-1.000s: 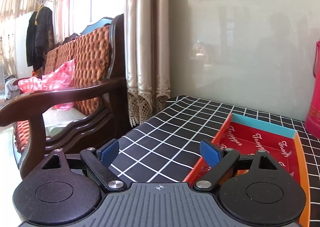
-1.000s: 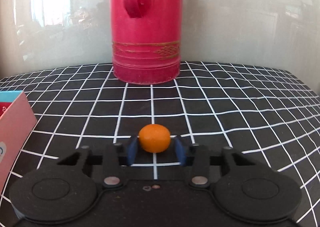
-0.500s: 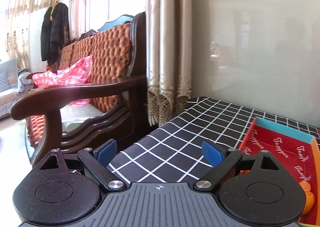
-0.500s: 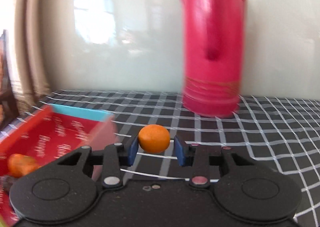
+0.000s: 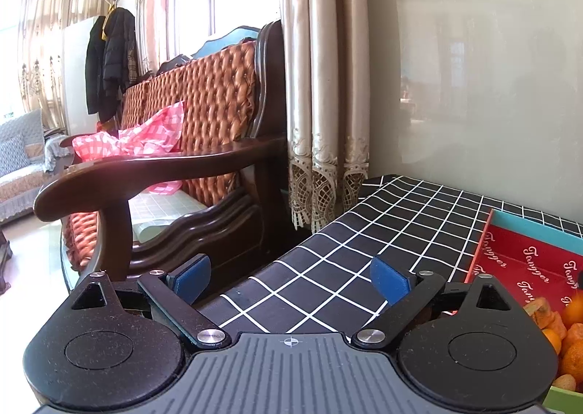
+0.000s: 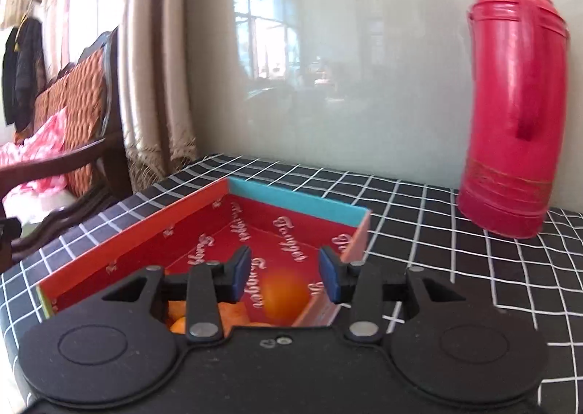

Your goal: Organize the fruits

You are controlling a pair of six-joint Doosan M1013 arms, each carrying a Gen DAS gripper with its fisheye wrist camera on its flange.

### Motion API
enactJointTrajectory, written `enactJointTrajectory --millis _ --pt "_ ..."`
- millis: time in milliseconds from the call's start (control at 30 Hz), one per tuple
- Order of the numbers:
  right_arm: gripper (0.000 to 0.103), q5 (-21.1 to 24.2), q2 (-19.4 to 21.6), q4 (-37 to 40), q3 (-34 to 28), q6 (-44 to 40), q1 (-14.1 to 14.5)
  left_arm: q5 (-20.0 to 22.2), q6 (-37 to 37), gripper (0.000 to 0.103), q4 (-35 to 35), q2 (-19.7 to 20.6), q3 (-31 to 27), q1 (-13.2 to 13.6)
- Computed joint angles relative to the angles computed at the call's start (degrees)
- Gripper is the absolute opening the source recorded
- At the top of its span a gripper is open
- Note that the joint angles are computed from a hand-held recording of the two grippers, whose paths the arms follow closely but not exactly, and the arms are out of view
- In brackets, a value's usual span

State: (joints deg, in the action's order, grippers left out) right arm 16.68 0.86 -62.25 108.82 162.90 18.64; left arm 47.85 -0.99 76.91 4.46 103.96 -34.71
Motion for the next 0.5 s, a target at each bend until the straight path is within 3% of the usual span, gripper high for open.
enactJointTrajectory --millis 100,233,367,500 --pt "0.055 0.1 -0.7 -3.3 0.5 3.5 0.4 -0.7 0.1 0.097 -0.1 -0.1 0.0 0.0" --pt "0.085 2.0 -2.7 -5.9 1.3 7.9 1.3 -3.1 -0.5 0.103 1.7 -0.8 0.5 -0.7" --pt "0.093 7.9 -4.9 5.7 0.9 -2.9 2.7 -8.1 4.8 0.103 -0.3 -2.2 0.8 -1.8" --pt "0.097 16.1 -7.1 10.9 1.3 -4.6 5.2 -9.4 9.8 0.103 -4.7 -4.5 1.6 -3.9"
